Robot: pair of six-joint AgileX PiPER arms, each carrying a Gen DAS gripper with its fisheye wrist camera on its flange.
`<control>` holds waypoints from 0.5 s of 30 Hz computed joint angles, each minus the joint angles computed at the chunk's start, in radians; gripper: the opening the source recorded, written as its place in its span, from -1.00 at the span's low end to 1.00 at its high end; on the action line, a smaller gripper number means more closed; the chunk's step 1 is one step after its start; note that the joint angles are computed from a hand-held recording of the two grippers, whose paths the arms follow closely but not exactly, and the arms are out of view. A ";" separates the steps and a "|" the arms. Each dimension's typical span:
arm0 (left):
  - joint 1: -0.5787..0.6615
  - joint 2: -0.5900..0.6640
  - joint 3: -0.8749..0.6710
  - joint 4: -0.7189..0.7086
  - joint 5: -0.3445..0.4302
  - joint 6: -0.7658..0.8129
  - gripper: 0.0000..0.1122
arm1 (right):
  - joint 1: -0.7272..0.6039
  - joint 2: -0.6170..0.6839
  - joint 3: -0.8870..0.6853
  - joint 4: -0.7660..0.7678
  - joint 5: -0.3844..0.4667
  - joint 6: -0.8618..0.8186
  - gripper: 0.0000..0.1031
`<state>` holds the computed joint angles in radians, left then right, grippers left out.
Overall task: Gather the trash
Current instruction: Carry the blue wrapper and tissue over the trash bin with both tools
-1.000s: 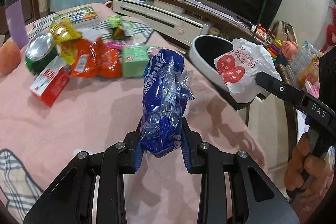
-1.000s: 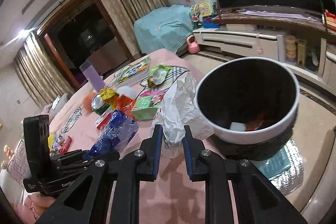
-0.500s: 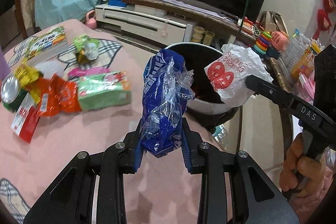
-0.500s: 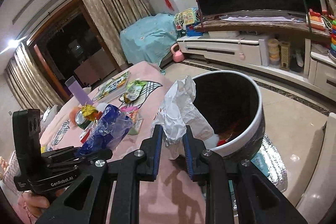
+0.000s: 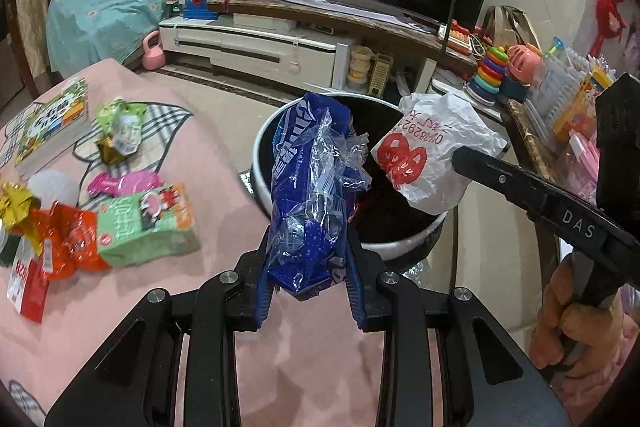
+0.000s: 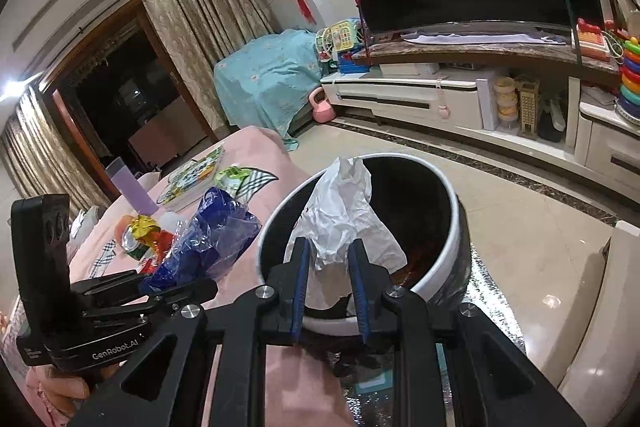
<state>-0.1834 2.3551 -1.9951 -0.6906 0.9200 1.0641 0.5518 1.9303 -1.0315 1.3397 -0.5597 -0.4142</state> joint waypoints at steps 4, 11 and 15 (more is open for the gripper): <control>-0.026 0.019 -0.038 0.023 0.002 -0.023 -0.48 | -0.026 -0.007 0.009 0.001 0.018 -0.021 -0.59; -0.056 0.080 -0.145 0.078 0.038 -0.088 -0.48 | -0.058 -0.015 0.006 0.017 0.035 -0.064 -0.59; -0.068 0.122 -0.225 0.110 0.073 -0.131 -0.48 | -0.073 -0.015 0.002 0.020 0.048 -0.078 -0.59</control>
<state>-0.2518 2.4774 -2.2202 -0.5811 0.9930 0.9335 0.4784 1.9149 -1.0292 1.3593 -0.5121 -0.4917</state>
